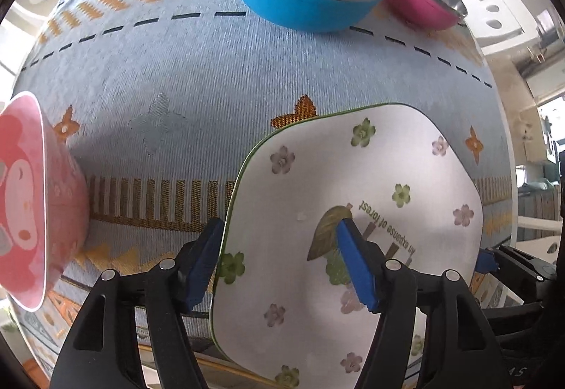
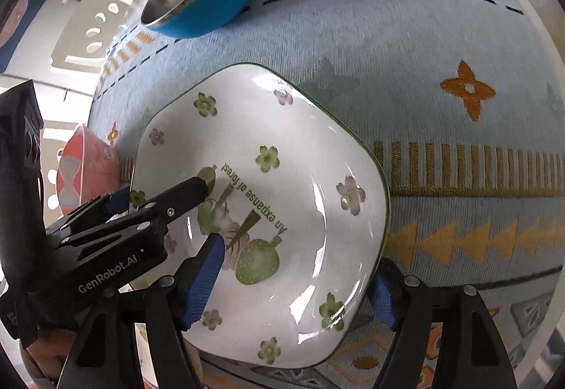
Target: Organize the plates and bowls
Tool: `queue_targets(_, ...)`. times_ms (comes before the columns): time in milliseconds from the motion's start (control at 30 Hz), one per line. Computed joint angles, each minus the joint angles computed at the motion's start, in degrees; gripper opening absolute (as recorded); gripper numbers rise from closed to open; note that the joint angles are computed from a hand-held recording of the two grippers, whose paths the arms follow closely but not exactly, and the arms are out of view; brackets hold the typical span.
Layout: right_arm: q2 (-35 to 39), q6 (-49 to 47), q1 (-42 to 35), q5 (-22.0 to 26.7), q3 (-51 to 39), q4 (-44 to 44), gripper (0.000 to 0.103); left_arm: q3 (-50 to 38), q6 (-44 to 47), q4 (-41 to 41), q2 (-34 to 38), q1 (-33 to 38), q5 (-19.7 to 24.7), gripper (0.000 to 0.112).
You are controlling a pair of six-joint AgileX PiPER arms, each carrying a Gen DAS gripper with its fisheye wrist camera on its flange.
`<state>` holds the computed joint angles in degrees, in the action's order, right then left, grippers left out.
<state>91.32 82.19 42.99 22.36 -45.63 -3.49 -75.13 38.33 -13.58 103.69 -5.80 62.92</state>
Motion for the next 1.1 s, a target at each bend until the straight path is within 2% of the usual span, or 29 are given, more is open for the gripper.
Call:
queue_targets(67, -0.82, 1.32, 0.18, -1.19, 1.27, -2.59, 0.074, 0.52, -0.28, 0.04, 0.01, -0.50, -1.27, 0.069)
queue_targets(133, -1.20, -2.63, -0.40, -2.18, 1.96, -0.60, 0.074, 1.69, -0.51, 0.15, -0.42, -1.85, -2.78, 0.072)
queue_targets(233, -0.88, -3.67, -0.13, -2.05, 1.63, -1.60, 0.072, 3.14, -1.39, 0.18, -0.86, -3.48, -4.67, 0.073)
queue_targets(267, -1.20, -2.43, 0.63, -0.54, 1.52, -3.46, 0.069, 3.28, -1.94, 0.17, -0.94, -3.76, -5.03, 0.069)
queue_targets(300, -0.72, -0.33, 1.89, 2.15, 0.35, -6.17, 0.064, 3.22, -2.68, -0.11, -1.14, -3.64, -5.07, 0.055)
queue_targets(333, -0.41, 0.81, 2.41, 3.29, -0.20, -7.47, 0.060, 4.03, -4.63, -0.19, -1.95, -3.12, -7.35, 0.050)
queue_targets(400, -0.02, 0.69, 3.14, 5.58, -0.95, -8.56, 0.051, 4.16, -5.91, -1.05, -1.96, -3.38, -7.84, 0.042)
queue_targets(467, -0.42, 0.37, 2.99, 6.20, -0.54, -8.41, 0.043, 3.95, -6.49, -1.42, -1.97, -2.94, -7.56, 0.042)
queue_targets(533, -1.50, 2.30, 2.58, 4.47, 1.53, -9.01, 0.034, 3.84, -6.82, -0.85, -2.11, -3.19, -7.43, 0.041)
queue_targets(633, -3.48, 5.01, 1.77, 0.17, 5.10, -8.96, 0.033, 3.83, -6.31, -1.25, -2.22, -2.90, -7.01, 0.040)
queue_targets(733, -3.88, 1.22, 1.15, 0.03, 5.39, -5.30, 0.034, 3.50, -3.55, -2.32, -2.54, -1.69, -6.12, 0.040)
queue_targets(867, -5.84, 2.28, 1.49, -2.30, 8.07, -3.60, 0.034, 1.49, -0.80, -4.20, -2.06, 0.69, -3.21, 0.040)
queue_targets(1100, -11.12, 13.33, 6.67, 4.59, 9.22, -9.39, 0.035, 1.22, 0.84, -4.83, -4.50, -0.22, -0.83, 0.040)
